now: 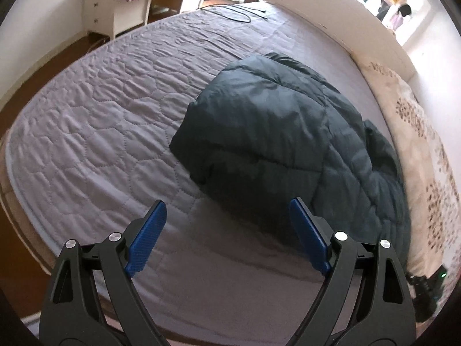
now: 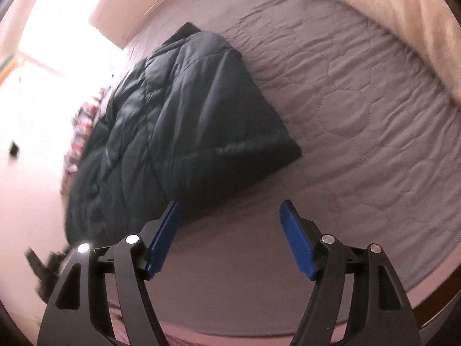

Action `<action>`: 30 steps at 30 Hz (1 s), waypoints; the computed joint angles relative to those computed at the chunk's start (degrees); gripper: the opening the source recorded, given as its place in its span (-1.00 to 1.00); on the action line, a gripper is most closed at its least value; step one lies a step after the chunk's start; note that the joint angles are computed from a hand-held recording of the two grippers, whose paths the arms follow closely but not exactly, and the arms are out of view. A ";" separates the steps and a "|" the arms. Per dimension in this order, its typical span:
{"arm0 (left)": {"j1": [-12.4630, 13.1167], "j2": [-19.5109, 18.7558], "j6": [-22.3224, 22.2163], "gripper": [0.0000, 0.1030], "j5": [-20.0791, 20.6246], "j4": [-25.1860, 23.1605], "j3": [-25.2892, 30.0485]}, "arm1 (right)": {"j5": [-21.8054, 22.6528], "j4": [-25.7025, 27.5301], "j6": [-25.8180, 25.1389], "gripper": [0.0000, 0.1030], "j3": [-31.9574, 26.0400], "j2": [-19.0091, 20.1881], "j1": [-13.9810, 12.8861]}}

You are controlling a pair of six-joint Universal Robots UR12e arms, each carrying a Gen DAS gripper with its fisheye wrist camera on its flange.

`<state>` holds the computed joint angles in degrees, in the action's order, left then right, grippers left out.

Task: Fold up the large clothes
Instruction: 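Grasp the jacket's side edge with both grippers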

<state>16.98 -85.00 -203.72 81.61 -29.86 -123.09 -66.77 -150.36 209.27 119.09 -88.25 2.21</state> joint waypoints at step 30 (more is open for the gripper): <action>3.58 4.48 -2.09 -0.71 -10.24 5.70 -3.94 | -1.65 -1.11 -0.82 -0.63 1.12 -2.89 0.92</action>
<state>20.56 -80.53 -205.81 71.37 -24.17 -127.03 -68.42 -151.47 208.45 120.22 -91.14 3.14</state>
